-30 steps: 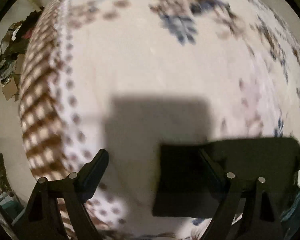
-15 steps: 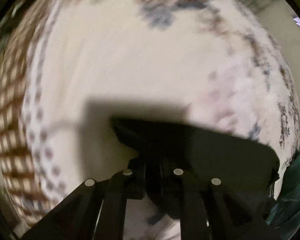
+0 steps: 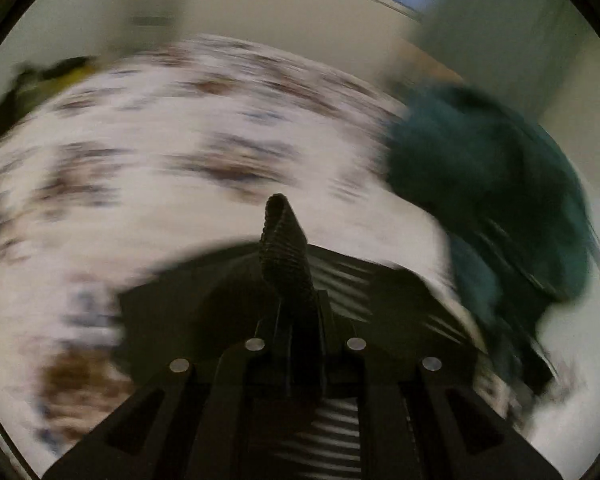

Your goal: Fold small clothes

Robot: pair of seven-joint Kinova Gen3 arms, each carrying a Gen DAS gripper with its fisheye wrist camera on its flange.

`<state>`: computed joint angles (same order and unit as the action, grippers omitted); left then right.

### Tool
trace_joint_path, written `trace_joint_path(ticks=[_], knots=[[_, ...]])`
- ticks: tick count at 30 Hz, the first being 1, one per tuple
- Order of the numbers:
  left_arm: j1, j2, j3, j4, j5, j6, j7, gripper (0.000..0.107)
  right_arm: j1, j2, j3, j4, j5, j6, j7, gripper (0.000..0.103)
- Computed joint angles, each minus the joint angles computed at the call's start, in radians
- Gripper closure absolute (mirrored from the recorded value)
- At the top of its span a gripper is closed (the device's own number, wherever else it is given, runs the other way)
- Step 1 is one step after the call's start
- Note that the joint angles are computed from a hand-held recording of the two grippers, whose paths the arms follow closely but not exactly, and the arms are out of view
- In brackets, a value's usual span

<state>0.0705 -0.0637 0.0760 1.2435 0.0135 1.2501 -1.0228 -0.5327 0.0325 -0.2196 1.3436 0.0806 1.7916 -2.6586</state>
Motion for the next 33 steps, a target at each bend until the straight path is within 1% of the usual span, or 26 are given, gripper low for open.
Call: trace_joint_path(ticks=[2, 5, 6, 8, 9, 10, 12, 13, 14, 15, 16, 17, 18, 20, 21, 23, 24, 25, 26, 27, 28, 29, 30, 31, 32, 33], knots=[[0.063, 0.093, 0.093, -0.079, -0.002, -0.002, 0.022, 0.1, 0.03, -0.021, 0.023, 0.02, 0.004, -0.002, 0.027, 0.004], [0.127, 0.23, 0.232, -0.215, -0.049, 0.034, 0.046, 0.098, 0.084, -0.045, 0.051, 0.045, 0.002, -0.004, 0.079, 0.004], [0.134, 0.277, 0.278, -0.262, -0.065, 0.058, 0.047, 0.095, 0.102, -0.051, 0.059, 0.05, -0.003, -0.006, 0.097, 0.004], [0.129, 0.355, 0.371, -0.349, -0.09, 0.132, 0.047, 0.085, 0.138, -0.064, 0.074, 0.055, -0.014, -0.016, 0.142, 0.004], [0.108, 0.375, 0.417, -0.371, -0.105, 0.156, 0.048, 0.067, 0.157, -0.071, 0.082, 0.054, -0.021, -0.023, 0.166, 0.004], [0.069, 0.384, 0.463, -0.374, -0.112, 0.163, 0.044, 0.047, 0.177, -0.079, 0.093, 0.052, -0.031, -0.032, 0.194, 0.004], [-0.023, 0.363, 0.555, -0.338, -0.127, 0.153, 0.053, 0.029, 0.221, -0.086, 0.118, 0.043, -0.061, -0.05, 0.252, 0.004], [-0.07, 0.353, 0.601, -0.32, -0.154, 0.16, 0.057, 0.026, 0.247, -0.088, 0.136, 0.036, -0.081, -0.061, 0.286, 0.004], [-0.116, 0.341, 0.642, -0.308, -0.194, 0.183, 0.066, 0.025, 0.276, -0.087, 0.145, 0.021, -0.101, -0.069, 0.318, 0.004], [-0.162, 0.326, 0.67, -0.286, -0.221, 0.191, 0.067, 0.025, 0.293, -0.081, 0.173, 0.002, -0.122, -0.075, 0.359, 0.004], [-0.206, 0.293, 0.68, -0.245, -0.25, 0.198, 0.065, 0.025, 0.319, -0.072, 0.182, -0.02, -0.151, -0.082, 0.392, 0.004], [-0.245, 0.251, 0.671, -0.199, -0.29, 0.222, 0.068, 0.025, 0.343, -0.059, 0.197, -0.046, -0.185, -0.092, 0.429, 0.004], [-0.264, 0.216, 0.644, -0.153, -0.331, 0.229, 0.056, 0.025, 0.368, -0.036, 0.211, -0.084, -0.219, -0.099, 0.469, 0.004], [-0.29, 0.148, 0.552, -0.06, -0.412, 0.283, 0.048, 0.025, 0.402, 0.012, 0.221, -0.151, -0.277, -0.121, 0.531, 0.004], [-0.291, 0.136, 0.524, -0.03, -0.45, 0.301, 0.053, 0.025, 0.413, 0.042, 0.209, -0.195, -0.29, -0.133, 0.551, 0.004], [-0.294, 0.121, 0.432, 0.03, -0.495, 0.346, 0.083, 0.025, 0.408, 0.113, 0.164, -0.287, -0.278, -0.146, 0.547, 0.004], [-0.294, 0.118, 0.385, 0.048, -0.493, 0.362, 0.087, 0.025, 0.391, 0.159, 0.154, -0.334, -0.277, -0.167, 0.554, 0.005], [-0.291, 0.114, 0.339, 0.067, -0.489, 0.372, 0.094, 0.025, 0.366, 0.205, 0.16, -0.38, -0.259, -0.174, 0.571, 0.005], [-0.287, 0.107, 0.293, 0.084, -0.477, 0.373, 0.095, 0.025, 0.323, 0.25, 0.165, -0.426, -0.242, -0.184, 0.572, 0.005], [-0.266, 0.108, 0.248, 0.09, -0.474, 0.377, 0.097, 0.025, 0.295, 0.297, 0.163, -0.473, -0.212, -0.178, 0.582, 0.005], [-0.235, 0.107, 0.202, 0.101, -0.475, 0.378, 0.1, 0.025, 0.284, 0.339, 0.153, -0.519, -0.19, -0.158, 0.604, 0.009], [-0.194, 0.107, 0.156, 0.108, -0.477, 0.374, 0.106, 0.025, 0.264, 0.385, 0.159, -0.56, -0.183, -0.137, 0.63, 0.023], [-0.148, 0.112, 0.109, 0.106, -0.475, 0.372, 0.107, 0.025, 0.262, 0.431, 0.155, -0.607, -0.192, -0.102, 0.65, 0.041], [-0.102, 0.121, 0.071, 0.099, -0.471, 0.373, 0.111, 0.025, 0.247, 0.472, 0.158, -0.648, -0.189, -0.066, 0.668, 0.085], [-0.056, 0.129, 0.028, 0.09, -0.459, 0.369, 0.11, 0.025, 0.243, 0.495, 0.15, -0.673, -0.171, -0.046, 0.676, 0.102], [-0.021, 0.136, -0.014, 0.083, -0.443, 0.356, 0.099, 0.025, 0.219, 0.499, 0.161, -0.683, -0.136, -0.042, 0.691, 0.102]])
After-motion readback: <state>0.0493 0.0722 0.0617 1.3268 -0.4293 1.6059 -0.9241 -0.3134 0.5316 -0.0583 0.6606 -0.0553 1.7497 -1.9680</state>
